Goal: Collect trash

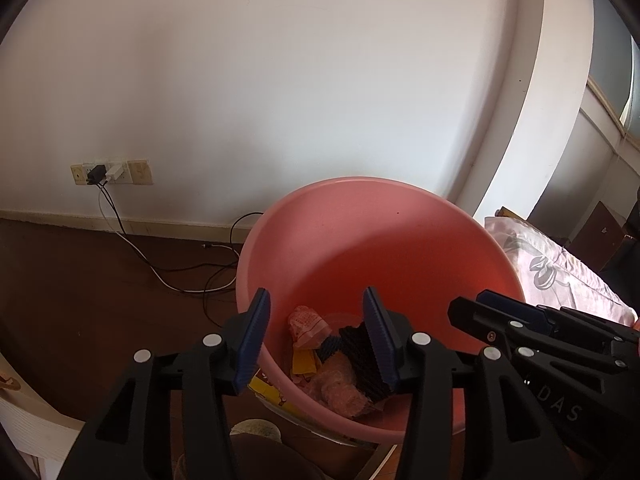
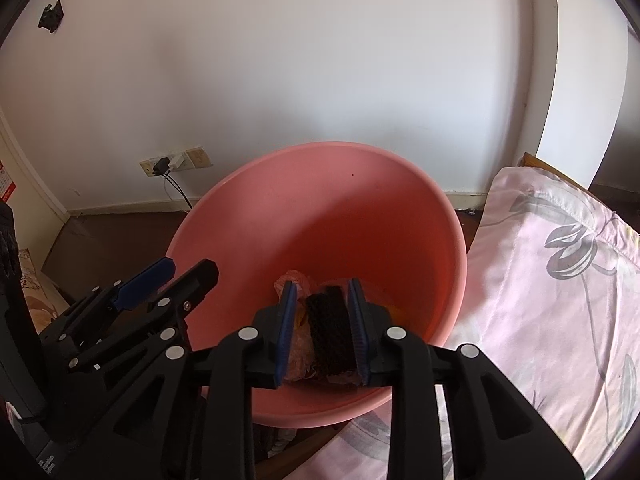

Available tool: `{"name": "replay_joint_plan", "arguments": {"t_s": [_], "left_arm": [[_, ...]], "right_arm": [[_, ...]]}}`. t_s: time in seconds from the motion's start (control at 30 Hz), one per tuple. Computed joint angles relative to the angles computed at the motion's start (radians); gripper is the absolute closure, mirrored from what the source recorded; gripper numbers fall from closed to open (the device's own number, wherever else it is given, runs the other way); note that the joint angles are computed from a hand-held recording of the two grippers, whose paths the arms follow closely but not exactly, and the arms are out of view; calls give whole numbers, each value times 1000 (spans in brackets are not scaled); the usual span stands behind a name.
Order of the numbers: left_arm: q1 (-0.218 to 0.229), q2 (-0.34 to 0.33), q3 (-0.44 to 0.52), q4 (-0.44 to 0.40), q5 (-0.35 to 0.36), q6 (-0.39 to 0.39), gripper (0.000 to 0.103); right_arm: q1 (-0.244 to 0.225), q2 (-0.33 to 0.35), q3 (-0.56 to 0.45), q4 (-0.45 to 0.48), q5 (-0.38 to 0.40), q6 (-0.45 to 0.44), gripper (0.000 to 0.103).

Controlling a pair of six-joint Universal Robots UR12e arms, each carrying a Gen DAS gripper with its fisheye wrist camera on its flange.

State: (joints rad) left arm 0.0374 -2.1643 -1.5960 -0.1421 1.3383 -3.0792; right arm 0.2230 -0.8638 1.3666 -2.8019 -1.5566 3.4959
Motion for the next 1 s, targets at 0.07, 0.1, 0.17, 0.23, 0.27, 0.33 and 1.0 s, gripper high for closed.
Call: {"name": "replay_joint_plan", "arguments": {"t_s": [0.07, 0.1, 0.17, 0.23, 0.27, 0.33, 1.0], "left_arm": [[-1, 2, -2, 3, -2, 3, 54], [-1, 4, -3, 5, -1, 3, 54], [-1, 6, -5, 7, -4, 4, 54], [-1, 9, -8, 9, -4, 6, 54], [-1, 11, -9, 11, -5, 7, 54], [-1, 15, -13, 15, -7, 8, 54], [0, 78, -73, 83, -24, 19, 49]], "right_arm": [[0, -2, 2, 0, -2, -3, 76], [0, -3, 4, 0, -3, -5, 76], [0, -7, 11, -3, -5, -7, 76], [0, -12, 18, -9, -6, -7, 76], [0, -15, 21, -12, -8, -6, 76], [0, -21, 30, -19, -9, -5, 76], [8, -101, 131, -110, -63, 6, 76]]}}
